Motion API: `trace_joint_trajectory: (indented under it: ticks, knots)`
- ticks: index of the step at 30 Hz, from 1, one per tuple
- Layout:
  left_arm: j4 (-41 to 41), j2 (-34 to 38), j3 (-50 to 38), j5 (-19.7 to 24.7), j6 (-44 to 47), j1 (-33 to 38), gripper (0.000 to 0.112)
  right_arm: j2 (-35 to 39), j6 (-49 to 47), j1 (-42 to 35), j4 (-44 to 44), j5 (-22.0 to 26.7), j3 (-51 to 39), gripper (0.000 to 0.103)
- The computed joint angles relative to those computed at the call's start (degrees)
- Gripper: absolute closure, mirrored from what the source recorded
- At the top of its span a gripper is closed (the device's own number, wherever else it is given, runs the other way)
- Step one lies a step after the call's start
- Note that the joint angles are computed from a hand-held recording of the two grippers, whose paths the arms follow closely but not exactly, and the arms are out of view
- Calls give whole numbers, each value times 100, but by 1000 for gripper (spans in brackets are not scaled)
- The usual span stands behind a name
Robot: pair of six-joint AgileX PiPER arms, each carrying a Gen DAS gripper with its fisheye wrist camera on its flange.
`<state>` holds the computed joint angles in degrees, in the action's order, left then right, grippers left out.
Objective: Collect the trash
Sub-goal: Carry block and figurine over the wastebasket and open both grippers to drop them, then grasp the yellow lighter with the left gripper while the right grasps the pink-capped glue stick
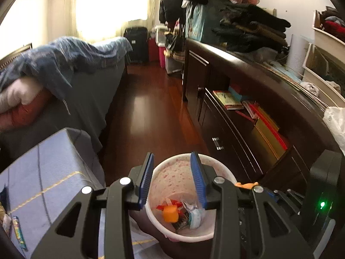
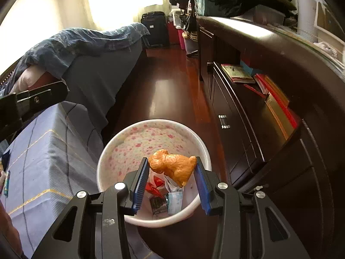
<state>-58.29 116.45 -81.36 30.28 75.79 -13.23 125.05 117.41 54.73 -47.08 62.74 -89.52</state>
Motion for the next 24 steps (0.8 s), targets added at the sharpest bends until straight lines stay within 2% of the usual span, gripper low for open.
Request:
trace_joint_trajectory:
  ticks: [7, 9, 10, 13, 18, 24]
  knots:
    - [529, 525, -602, 107, -640, -64, 74, 156, -72, -262, 55, -263, 35, 60]
    - [550, 569, -673, 183, -709, -2, 65, 200, -120, -279, 80, -240, -16, 58]
    - [518, 563, -679, 228, -709, 43, 58, 224, -161, -273, 90, -213, -57, 54]
    - [283, 454, -558, 187, -533, 196, 49, 309, -237, -256, 83, -86, -205, 42]
    - [19, 219, -388, 230, -269, 474, 46, 379, -376, -249, 161, 27, -405, 40]
    - [-319, -159, -81, 235, 148, 884, 44, 521, -708, -53, 312, 462, -1084, 33]
